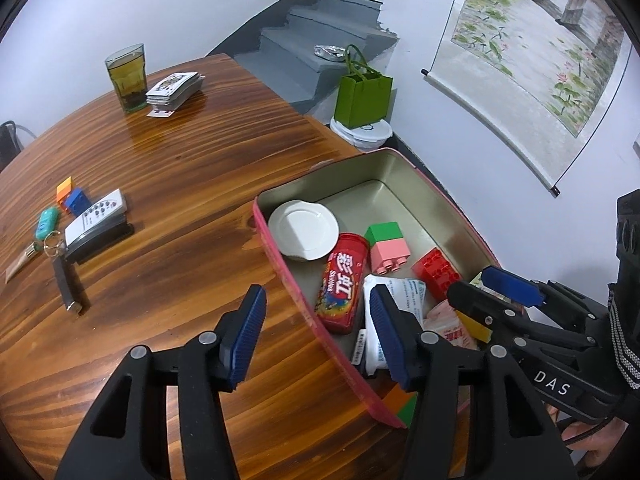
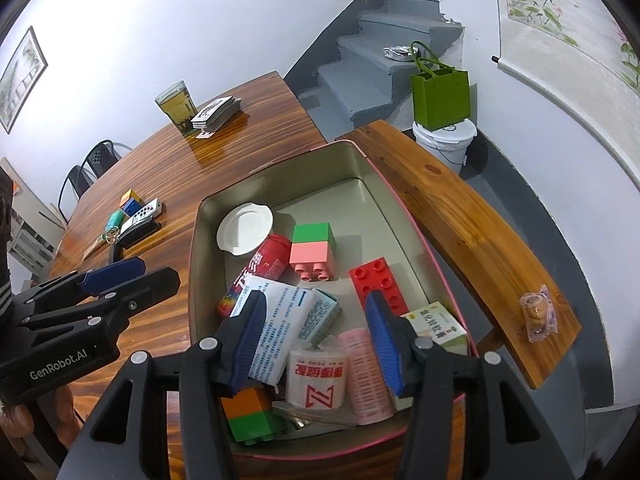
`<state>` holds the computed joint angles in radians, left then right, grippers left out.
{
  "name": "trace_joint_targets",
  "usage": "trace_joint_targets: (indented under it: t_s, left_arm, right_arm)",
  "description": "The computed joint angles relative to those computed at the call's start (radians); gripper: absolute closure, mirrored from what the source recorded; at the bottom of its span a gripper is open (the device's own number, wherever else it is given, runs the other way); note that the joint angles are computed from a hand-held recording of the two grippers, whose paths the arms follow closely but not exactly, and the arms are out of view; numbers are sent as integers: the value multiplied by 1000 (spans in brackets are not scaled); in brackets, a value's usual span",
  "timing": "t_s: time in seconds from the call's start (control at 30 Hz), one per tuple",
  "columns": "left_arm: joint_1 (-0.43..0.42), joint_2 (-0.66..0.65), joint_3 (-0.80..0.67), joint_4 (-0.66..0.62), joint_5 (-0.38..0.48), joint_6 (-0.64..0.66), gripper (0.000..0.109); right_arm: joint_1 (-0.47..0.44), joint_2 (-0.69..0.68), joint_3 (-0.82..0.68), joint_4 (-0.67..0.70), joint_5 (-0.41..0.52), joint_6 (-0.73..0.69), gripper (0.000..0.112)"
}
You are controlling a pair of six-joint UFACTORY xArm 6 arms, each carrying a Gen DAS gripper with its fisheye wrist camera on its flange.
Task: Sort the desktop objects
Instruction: 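Move both open grippers back over the table toward the remaining objects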
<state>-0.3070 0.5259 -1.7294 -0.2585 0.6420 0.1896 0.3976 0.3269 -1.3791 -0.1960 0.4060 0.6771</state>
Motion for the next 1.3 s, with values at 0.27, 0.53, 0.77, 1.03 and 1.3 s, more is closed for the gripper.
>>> trace_joint_targets:
  t_s: [0.27,0.53,0.77,1.03,1.3]
  left_arm:
    - [25,-28,44,41,-10,-33,51]
    - [71,-58,89,51,-5,-49,51]
    - [136,-87,134,7,9,-67,48]
    - [197,-116,178,10,-2,-85,44]
    - [266,-141,220,-74,-22,-45,27]
  right_arm:
    - [20,20,-31,7,8,-9,54]
    - [59,85,-127,35,31,-45,50]
    - [94,158,-232,72,60,-89,45]
    - [134,239,-354,112,99,-137,40]
    - [170,341,-514,151,162,-176,34]
